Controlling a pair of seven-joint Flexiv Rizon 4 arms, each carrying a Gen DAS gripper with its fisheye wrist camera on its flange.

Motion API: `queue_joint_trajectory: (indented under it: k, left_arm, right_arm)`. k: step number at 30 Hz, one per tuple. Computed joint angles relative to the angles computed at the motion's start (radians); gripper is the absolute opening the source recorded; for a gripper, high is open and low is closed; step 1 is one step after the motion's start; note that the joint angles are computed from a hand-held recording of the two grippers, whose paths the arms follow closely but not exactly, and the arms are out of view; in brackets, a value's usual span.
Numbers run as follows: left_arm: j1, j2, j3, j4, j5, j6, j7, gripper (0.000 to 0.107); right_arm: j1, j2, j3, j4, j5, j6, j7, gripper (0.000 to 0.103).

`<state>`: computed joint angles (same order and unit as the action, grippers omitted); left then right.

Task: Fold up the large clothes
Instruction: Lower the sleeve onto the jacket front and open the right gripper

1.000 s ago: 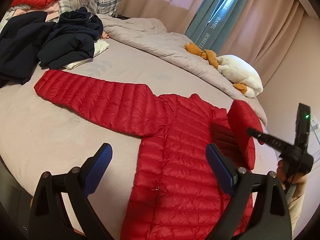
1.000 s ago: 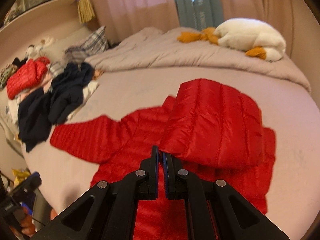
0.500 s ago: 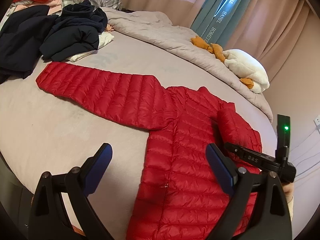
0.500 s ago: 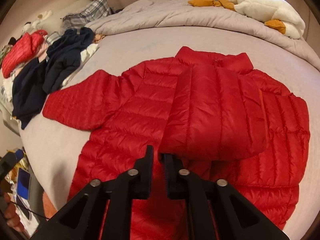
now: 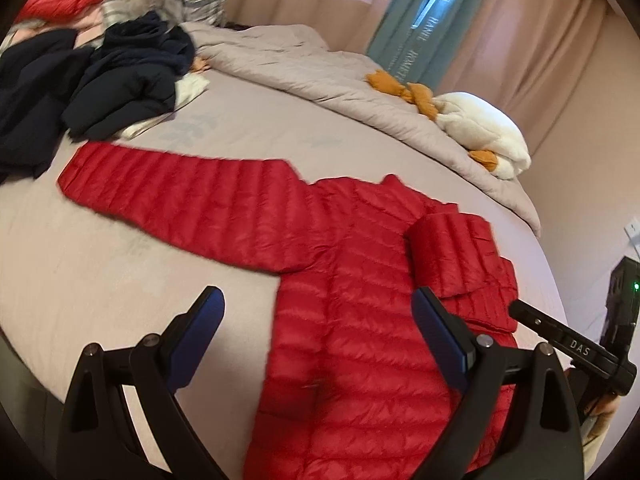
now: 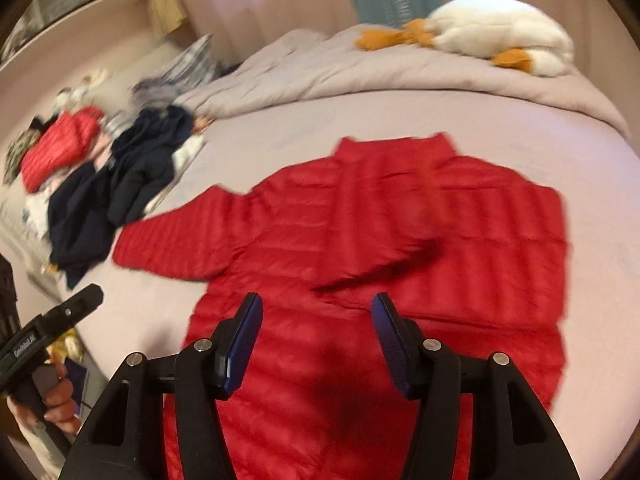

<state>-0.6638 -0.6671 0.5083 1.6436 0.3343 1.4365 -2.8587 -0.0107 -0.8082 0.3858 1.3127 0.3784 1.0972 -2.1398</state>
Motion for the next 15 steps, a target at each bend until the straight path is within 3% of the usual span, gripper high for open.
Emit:
queue_joint_trajectory:
  k: [5,15]
  left_arm:
    - [0.045,-0.043,-0.073,-0.12,-0.006,-0.036,0.103,0.095]
    - [0.174,-0.236,-0.318,-0.471,-0.119,-0.146,0.466,0.094]
  right_arm:
    - [-0.004,0.036,-0.065,0.078,0.006,0.133,0.133,0.057]
    - [-0.066,0.051,-0.059,0.172,-0.046,0.298,0.312,0.057]
